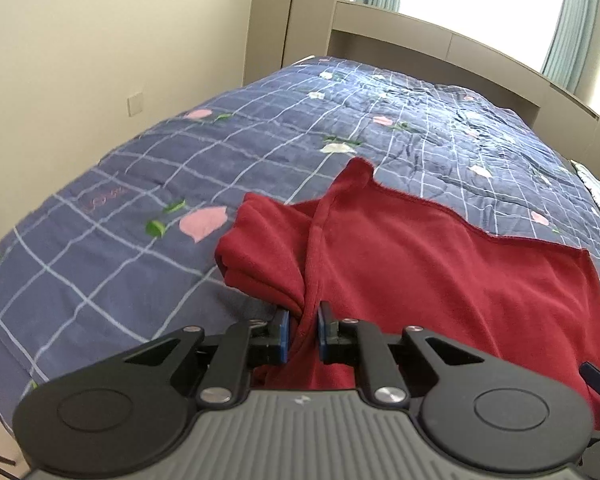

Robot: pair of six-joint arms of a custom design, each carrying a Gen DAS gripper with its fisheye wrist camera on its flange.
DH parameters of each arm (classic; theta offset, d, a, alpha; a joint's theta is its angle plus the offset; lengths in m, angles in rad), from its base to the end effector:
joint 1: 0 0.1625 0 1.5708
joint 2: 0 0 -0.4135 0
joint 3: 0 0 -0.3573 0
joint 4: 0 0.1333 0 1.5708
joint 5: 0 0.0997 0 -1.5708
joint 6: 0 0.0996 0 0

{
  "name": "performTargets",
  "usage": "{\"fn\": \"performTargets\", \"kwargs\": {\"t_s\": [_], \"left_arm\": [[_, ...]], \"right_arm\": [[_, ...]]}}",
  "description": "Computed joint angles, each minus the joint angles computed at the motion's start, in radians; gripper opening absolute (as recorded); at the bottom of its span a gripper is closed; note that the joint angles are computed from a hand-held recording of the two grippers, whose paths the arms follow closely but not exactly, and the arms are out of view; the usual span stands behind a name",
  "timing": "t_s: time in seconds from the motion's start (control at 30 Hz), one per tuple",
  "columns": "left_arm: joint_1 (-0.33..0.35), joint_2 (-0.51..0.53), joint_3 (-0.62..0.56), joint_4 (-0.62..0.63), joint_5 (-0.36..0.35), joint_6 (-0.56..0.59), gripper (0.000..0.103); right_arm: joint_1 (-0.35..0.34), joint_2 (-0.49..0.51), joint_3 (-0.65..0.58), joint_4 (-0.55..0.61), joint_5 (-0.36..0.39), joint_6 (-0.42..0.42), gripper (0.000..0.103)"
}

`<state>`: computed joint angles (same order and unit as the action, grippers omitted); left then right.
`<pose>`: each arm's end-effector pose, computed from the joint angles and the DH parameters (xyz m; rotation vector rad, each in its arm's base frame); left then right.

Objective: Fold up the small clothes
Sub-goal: 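Close the left gripper on the red sweater fold, then lift the sweater side with the left gripper and fold it over the rest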

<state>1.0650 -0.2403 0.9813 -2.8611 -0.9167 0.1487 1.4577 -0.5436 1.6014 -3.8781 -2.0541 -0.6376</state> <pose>-0.2139 -0.7864 0.0044 0.5705 2.4155 -0.8339 0.0137 -0.6501 0.1318 0.1754 -2.0266 1.1627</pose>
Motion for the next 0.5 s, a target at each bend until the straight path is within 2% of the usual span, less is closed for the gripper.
{"fn": "performTargets", "kwargs": {"t_s": [0.13,0.27,0.37,0.5], "left_arm": [[-0.016,-0.001,0.007,-0.024,0.010,0.039,0.013],[-0.036,0.007,-0.001,-0.035,0.027,0.079,0.012],[-0.056,0.018,-0.015,-0.039,0.044,0.119,0.012],[-0.085,0.035,-0.038,-0.047,0.052,0.176,0.012]], "right_arm": [[-0.012,-0.035,0.037,0.008,0.043,0.055,0.103],[-0.017,-0.068,0.057,0.034,0.052,0.090,0.103],[-0.019,-0.090,0.074,0.027,0.062,0.057,0.103],[-0.015,-0.099,0.078,-0.055,0.034,-0.053,0.103]]}}
